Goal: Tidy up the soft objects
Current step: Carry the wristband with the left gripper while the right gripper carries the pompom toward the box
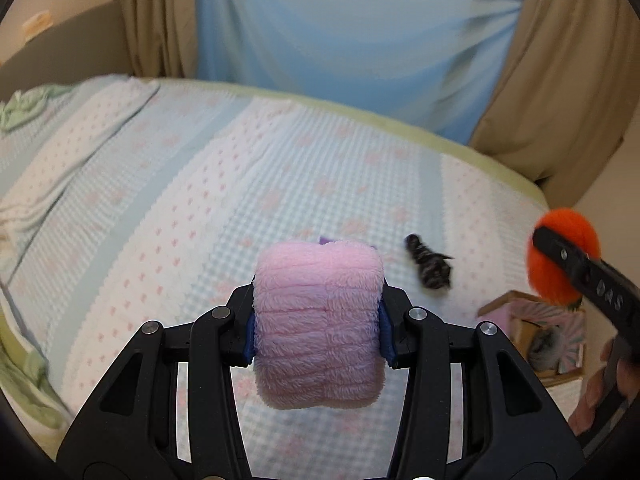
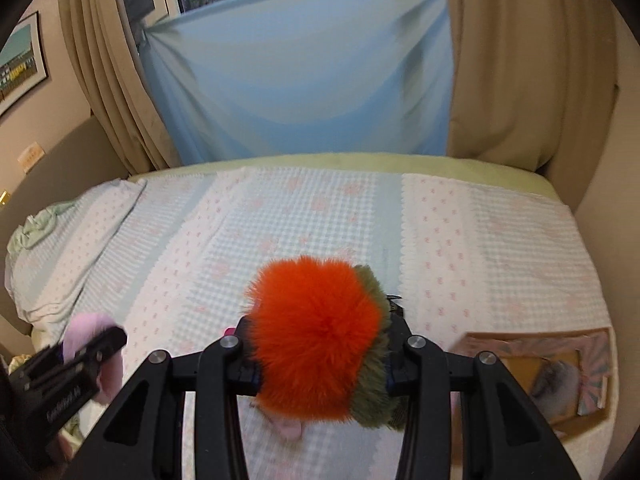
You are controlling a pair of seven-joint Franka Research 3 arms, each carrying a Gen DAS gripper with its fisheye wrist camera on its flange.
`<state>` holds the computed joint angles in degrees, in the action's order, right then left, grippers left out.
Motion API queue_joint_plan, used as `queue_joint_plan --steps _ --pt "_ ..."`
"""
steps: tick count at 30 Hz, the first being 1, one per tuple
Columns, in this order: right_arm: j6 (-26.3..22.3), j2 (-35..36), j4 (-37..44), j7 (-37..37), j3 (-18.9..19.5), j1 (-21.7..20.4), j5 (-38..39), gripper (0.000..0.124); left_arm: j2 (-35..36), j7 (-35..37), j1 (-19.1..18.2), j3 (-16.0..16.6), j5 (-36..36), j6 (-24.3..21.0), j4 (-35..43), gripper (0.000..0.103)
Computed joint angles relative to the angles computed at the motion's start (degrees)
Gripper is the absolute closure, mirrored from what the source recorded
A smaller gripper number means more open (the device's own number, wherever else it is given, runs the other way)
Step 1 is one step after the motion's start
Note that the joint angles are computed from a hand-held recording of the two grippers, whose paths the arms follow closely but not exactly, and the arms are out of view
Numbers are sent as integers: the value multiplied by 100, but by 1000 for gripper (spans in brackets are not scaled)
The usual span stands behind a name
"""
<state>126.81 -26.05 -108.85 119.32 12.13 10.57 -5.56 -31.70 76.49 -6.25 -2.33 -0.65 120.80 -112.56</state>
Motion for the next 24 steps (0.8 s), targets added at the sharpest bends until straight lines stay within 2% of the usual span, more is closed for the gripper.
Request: queue_joint_plan --steps 10,17,24 --pt "-1005 -1323 -80 -386 -319 -279 274 86 -98 -419 -412 -530 -63 -753 1020 62" --pt "-1566 -2136 -365 -1081 -721 -724 460 86 186 -1043 -794 -1093 53 -733 1508 62" --pt "-1962 -2505 -525 -1948 -1304 -1239 627 86 1105 -1872 -1203 -1799 451 -813 2316 62"
